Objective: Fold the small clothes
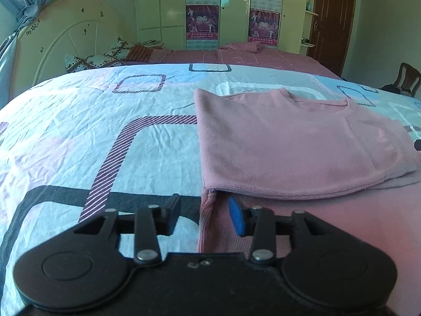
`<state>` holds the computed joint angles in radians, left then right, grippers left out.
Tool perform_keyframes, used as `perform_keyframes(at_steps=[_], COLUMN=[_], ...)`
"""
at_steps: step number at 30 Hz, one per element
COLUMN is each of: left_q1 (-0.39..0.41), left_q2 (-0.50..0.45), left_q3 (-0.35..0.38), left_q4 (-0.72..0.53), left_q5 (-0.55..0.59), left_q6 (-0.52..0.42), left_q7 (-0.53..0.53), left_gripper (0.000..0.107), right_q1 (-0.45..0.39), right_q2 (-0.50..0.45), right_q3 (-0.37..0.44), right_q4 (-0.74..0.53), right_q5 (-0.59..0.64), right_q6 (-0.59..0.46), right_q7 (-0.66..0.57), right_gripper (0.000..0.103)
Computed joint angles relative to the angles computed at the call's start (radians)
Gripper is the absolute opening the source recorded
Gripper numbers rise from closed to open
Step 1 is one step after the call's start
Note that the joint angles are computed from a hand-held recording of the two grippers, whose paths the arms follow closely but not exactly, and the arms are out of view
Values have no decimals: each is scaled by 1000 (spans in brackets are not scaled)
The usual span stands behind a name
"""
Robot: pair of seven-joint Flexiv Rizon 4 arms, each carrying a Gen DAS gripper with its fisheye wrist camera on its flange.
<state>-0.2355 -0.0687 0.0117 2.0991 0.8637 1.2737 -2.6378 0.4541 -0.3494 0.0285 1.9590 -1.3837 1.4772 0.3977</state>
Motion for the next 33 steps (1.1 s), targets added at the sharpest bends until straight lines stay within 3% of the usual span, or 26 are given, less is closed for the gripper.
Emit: perform_keyframes(at_steps=[4, 6, 11, 12, 13, 15, 17, 19, 21, 23, 25, 26, 29, 31, 33], left_q1=[25, 33, 21, 18, 23, 25, 13, -35, -91, -148, -190, -206, -220, -266, -280], left_q2=[-15, -52, -186, -211, -237, -280, -316, -345, -367, -386, -400, -401, -392, -384, -373], left_q3=[8, 16, 66, 75, 78, 87, 109, 165, 233, 302, 349, 363, 372, 415, 423], left_q4=[-9, -32, -124, -141, -156, -181, -206, -244, -272, -285, -289, -293, -291, -304, -307], left_q5=[-55, -96, -187, -205, -232, -279, -310, -310, -304, -299, -298, -299, -313, -286, -255], left_q6=[59, 91, 136, 143, 153, 169, 190, 188, 185, 187, 202, 194, 177, 142, 128], left_q7=[-10, 4, 4, 9, 23, 50, 64, 51, 24, -8, -17, -6, 28, 3, -21], left_gripper=[58, 58, 55, 54, 53, 48, 42, 21, 12, 12, 12, 13, 18, 27, 29], right_q1=[1, 10, 60, 75, 86, 93, 114, 161, 223, 254, 226, 201, 175, 164, 149], right_q2=[-31, -64, -122, -126, -129, -140, -148, -147, -134, -120, -139, -152, -148, -133, -119], right_q3=[9, 16, -20, -37, -48, -52, -61, -119, -216, -262, -190, -161, -147, -163, -167], right_q4=[-32, -54, -97, -101, -105, -114, -129, -131, -129, -137, -145, -145, -143, -139, -141], right_q5=[73, 159, 270, 275, 288, 332, 362, 334, 219, 86, 190, 226, 170, 85, 7], right_q6=[-24, -29, -35, -36, -33, -11, -23, -7, 9, -52, -143, -135, -124, -104, -94], right_q7=[-110, -186, -246, -245, -253, -294, -344, -339, -262, -198, -306, -319, -280, -184, -112], right_gripper=[54, 54, 54, 50, 33, 14, 11, 8, 8, 8, 4, 4, 4, 6, 11])
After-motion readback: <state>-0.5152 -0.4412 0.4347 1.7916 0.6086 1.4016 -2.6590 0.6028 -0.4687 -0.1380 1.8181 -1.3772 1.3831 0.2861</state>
